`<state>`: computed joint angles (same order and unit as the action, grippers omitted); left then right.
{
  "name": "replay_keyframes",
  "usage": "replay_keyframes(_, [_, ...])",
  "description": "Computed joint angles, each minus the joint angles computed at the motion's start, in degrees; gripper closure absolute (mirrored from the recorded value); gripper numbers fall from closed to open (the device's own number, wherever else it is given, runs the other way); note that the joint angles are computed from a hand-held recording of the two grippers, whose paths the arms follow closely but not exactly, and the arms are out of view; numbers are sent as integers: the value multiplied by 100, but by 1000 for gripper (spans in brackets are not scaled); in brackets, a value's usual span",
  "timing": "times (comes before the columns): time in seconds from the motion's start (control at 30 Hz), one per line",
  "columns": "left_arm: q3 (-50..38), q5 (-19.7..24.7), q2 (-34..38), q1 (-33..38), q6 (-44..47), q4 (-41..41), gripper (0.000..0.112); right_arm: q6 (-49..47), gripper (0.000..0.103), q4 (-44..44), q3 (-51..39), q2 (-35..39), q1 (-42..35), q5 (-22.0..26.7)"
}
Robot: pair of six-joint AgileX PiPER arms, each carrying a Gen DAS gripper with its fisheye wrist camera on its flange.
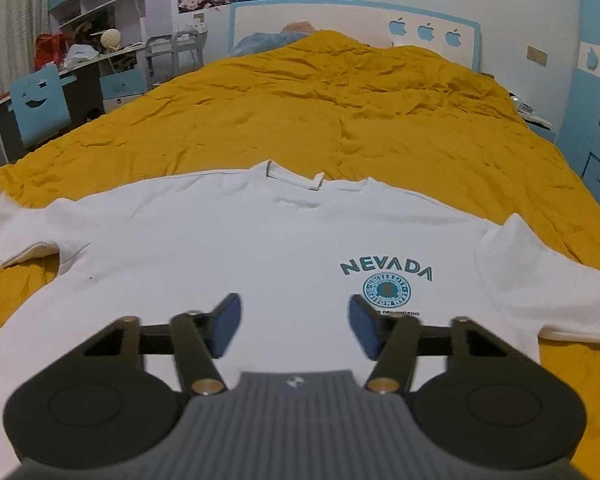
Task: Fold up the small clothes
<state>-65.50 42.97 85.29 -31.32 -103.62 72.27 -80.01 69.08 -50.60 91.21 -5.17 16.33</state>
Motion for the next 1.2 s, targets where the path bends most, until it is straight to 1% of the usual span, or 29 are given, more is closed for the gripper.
replay_keyframes(0.07, [-560, 180, 322, -562, 582, -146, 102, 32, 58, -93, -27, -43, -57, 104])
replay_keyframes(0.1, [-894, 208, 530, -804, 880, -275, 102, 83, 61, -140, -51, -61, -105, 185])
replay_keyframes(0.13, [-1061, 186, 694, -984, 948, -284, 102, 122, 66, -146, -70, -79, -162, 289])
replay_keyframes(0.17, [-1271, 130, 874, -1149, 1050, -331, 102, 223, 69, -193, -107, -93, -226, 425])
replay_keyframes(0.23, [-1765, -74, 1335, -1412, 1361, -547, 103, 451, 79, -354, -149, -130, -364, 723])
replay_keyframes(0.37, [-2571, -405, 2257, -1688, 2184, -1243, 103, 539, 80, -440, 24, -347, -545, 944])
replay_keyframes(0.43, [-2985, -495, 2733, -1713, 3076, -2122, 103, 621, 80, -506, 106, -409, -686, 1056])
replay_keyframes(0.47, [-3021, -570, 2862, -1719, 3351, -2497, 103, 712, 80, -584, 144, -432, -770, 1114])
replay_keyframes(0.5, [-3121, -639, 3045, -1680, 3781, -3049, 102, 778, 80, -654, 197, -459, -855, 1156])
replay_keyframes(0.53, [-3182, -620, 3171, -1661, 4167, -3571, 102, 814, 80, -715, 271, -510, -948, 1193])
replay_keyframes(0.57, [-3228, -598, 3283, -1628, 4488, -4034, 102, 750, 79, -709, 355, -564, -1052, 1243])
replay_keyframes(0.6, [-3133, -700, 3318, -1536, 4794, -4486, 101, 688, 79, -701, 428, -607, -1132, 1277])
replay_keyframes(0.67, [-2796, -1050, 3276, -1440, 5151, -5173, 96, 625, 79, -734, 556, -660, -1285, 1357])
replay_keyframes(0.73, [-2468, -1443, 3135, -1325, 5652, -5917, 80, 651, 79, -776, 627, -660, -1366, 1404])
replay_keyframes(0.77, [-2362, -1593, 3054, -1253, 5974, -6335, 76, 657, 79, -781, 642, -656, -1401, 1441])
replay_keyframes(0.8, [-2236, -1762, 2967, -1261, 6106, -6539, 66, 660, 79, -764, 665, -662, -1398, 1447])
replay_keyframes(0.83, [-1977, -1984, 2817, -1262, 6180, -6632, 59, 635, 79, -719, 685, -677, -1384, 1455])
replay_keyframes(0.87, [-1660, -2205, 2605, -1292, 6077, -6544, 58, 614, 77, -687, 687, -686, -1357, 1466])
replay_keyframes(0.9, [-1449, -2405, 2485, -1308, 5912, -6384, 58, 613, 71, -659, 683, -691, -1299, 1474])
replay_keyframes(0.93, [-1274, -2540, 2354, -1318, 5748, -6227, 56, 626, 64, -631, 687, -704, -1239, 1479])
replay_keyframes(1.0, [-1034, -2614, 2104, -1370, 5080, -5527, 53, 757, 60, -625, 670, -711, -1063, 1447])
replay_keyframes(1.07, [-835, -2563, 1823, -1414, 4539, -4815, 52, 962, 54, -665, 630, -691, -880, 1421])
replay_keyframes(1.1, [-721, -2455, 1662, -1446, 4183, -4348, 51, 1070, 48, -679, 610, -677, -793, 1408])
replay_keyframes(1.13, [-619, -2247, 1504, -1537, 3798, -3903, 50, 1135, 46, -667, 591, -663, -722, 1406])
replay_keyframes(1.2, [-658, -1604, 1368, -1602, 3526, -3444, 49, 1316, 44, -723, 538, -612, -559, 1361])
